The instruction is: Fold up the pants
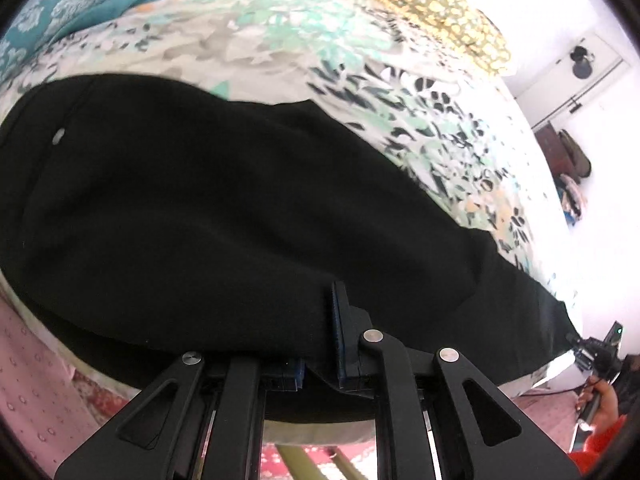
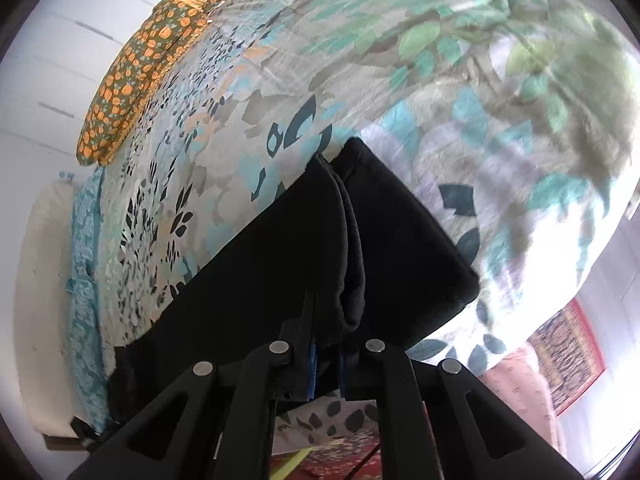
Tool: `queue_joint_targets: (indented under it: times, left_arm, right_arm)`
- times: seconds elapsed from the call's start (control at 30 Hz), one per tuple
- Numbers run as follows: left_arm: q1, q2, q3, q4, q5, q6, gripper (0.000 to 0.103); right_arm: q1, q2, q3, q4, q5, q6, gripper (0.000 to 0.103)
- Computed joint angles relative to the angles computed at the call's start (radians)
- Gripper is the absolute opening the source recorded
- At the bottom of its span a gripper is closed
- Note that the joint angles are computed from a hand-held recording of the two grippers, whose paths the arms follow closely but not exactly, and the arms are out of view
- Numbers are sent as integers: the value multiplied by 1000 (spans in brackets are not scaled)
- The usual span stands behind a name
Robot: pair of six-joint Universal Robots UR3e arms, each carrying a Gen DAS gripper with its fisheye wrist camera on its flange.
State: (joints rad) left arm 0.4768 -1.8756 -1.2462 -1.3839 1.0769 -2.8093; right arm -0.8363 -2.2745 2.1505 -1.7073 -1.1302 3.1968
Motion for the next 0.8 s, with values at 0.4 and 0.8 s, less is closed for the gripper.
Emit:
queue_joint_targets:
  times: [0.4,0.8]
  left_arm:
    - [-30,10,-38,-24,39,53,10]
    - [-2,56,-97,-52,32,109,10]
  right_arm:
    - [109,158,-62,-62,-165,19,9]
    - [70,107,-28,-69,-143,64,9]
